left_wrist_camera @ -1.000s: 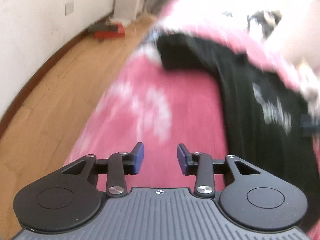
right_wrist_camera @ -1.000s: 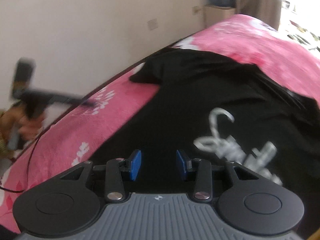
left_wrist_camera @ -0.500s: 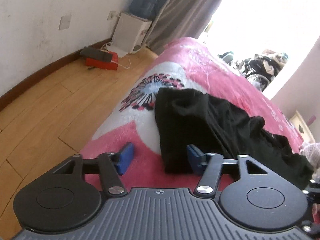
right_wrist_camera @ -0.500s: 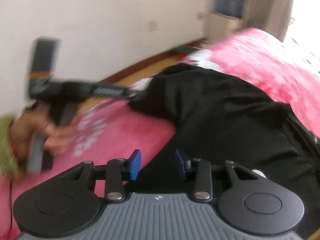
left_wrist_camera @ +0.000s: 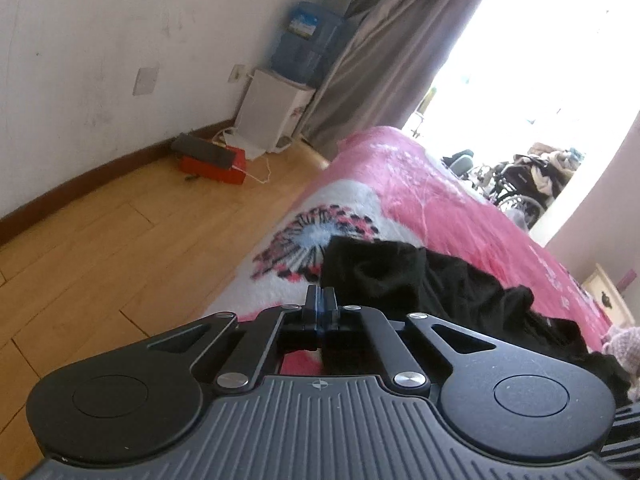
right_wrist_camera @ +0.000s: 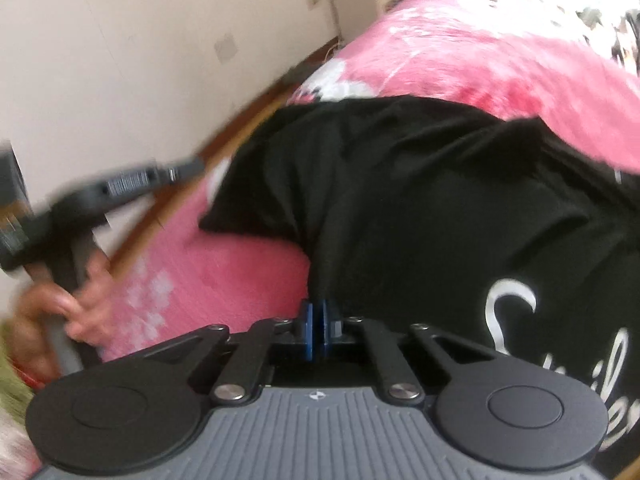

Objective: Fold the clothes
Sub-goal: 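Grasp the T-shirt edge with the right gripper while the left gripper grasps the sleeve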

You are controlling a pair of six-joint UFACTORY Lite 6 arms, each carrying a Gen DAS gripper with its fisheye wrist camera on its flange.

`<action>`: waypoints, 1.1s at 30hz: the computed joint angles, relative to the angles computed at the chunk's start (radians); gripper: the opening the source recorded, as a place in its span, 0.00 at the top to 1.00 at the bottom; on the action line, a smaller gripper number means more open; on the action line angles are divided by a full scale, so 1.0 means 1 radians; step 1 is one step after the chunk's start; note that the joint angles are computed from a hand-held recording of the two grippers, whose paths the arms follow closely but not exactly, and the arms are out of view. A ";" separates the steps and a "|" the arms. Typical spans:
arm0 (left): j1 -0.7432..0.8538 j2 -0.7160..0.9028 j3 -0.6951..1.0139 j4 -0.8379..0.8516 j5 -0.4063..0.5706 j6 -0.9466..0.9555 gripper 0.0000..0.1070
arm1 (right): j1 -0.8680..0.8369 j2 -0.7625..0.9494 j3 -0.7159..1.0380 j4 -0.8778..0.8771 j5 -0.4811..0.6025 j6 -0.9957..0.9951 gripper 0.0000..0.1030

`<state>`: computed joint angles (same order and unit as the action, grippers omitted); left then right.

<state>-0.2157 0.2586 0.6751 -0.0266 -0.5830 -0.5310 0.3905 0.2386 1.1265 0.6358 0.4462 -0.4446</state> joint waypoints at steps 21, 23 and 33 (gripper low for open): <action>-0.087 -0.142 -0.164 0.112 0.022 0.052 0.53 | 0.071 0.001 -0.021 -0.149 -0.215 -0.119 0.71; -0.071 -0.141 -0.181 0.117 0.009 0.012 0.53 | 0.135 0.016 -0.007 -0.137 -0.270 -0.251 0.66; 0.083 -0.189 -0.255 0.159 0.002 -0.187 0.53 | 0.323 0.374 0.305 -0.505 -0.341 -0.233 0.63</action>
